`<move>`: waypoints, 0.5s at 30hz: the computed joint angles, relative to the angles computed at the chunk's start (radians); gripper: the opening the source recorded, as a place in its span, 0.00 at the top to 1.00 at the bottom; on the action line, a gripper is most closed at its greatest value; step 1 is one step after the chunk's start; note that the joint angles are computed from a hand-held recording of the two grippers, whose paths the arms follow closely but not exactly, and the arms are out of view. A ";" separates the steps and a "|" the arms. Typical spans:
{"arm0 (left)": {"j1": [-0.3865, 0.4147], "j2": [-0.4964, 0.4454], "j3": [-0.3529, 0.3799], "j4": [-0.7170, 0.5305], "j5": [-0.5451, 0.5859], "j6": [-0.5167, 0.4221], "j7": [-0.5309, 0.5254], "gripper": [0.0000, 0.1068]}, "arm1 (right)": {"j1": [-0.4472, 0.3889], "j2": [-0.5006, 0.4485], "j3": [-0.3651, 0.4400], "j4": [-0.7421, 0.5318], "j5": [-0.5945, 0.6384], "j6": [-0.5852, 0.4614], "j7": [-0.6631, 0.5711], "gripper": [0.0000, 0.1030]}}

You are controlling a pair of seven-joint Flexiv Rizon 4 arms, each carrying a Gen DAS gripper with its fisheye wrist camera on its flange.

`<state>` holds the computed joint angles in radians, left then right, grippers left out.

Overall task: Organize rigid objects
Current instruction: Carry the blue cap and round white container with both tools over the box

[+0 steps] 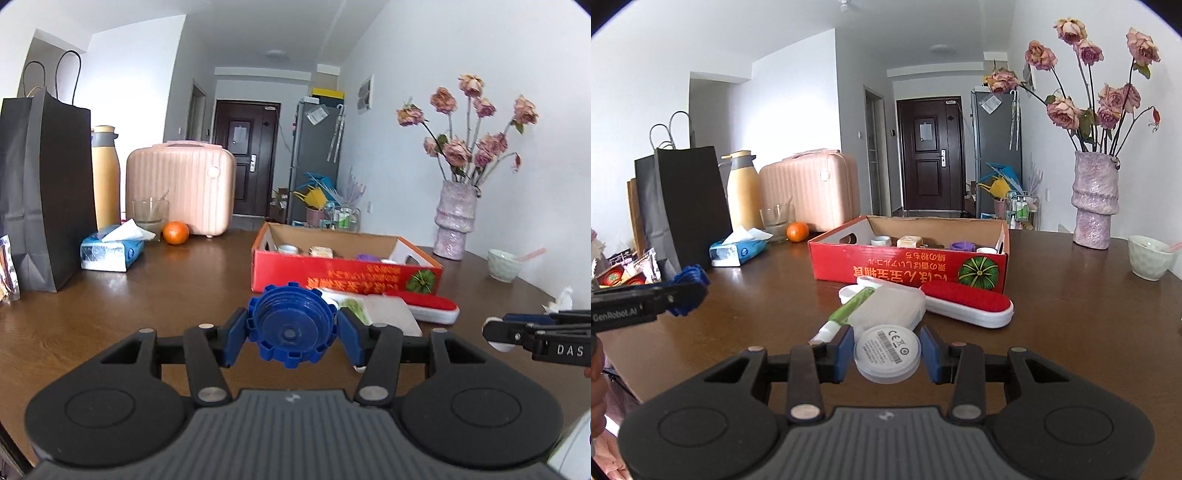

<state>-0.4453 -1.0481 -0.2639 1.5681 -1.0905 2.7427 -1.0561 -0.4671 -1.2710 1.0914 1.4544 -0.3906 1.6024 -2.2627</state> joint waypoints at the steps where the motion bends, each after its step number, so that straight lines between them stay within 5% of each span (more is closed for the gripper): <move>1: 0.007 -0.001 0.003 -0.009 0.003 -0.007 0.000 0.50 | 0.015 -0.002 -0.005 -0.022 -0.001 -0.010 0.004 0.62; 15: 0.115 -0.072 0.056 -0.298 0.023 -0.207 0.183 0.50 | 0.297 -0.099 0.037 -0.568 0.070 -0.284 -0.078 0.62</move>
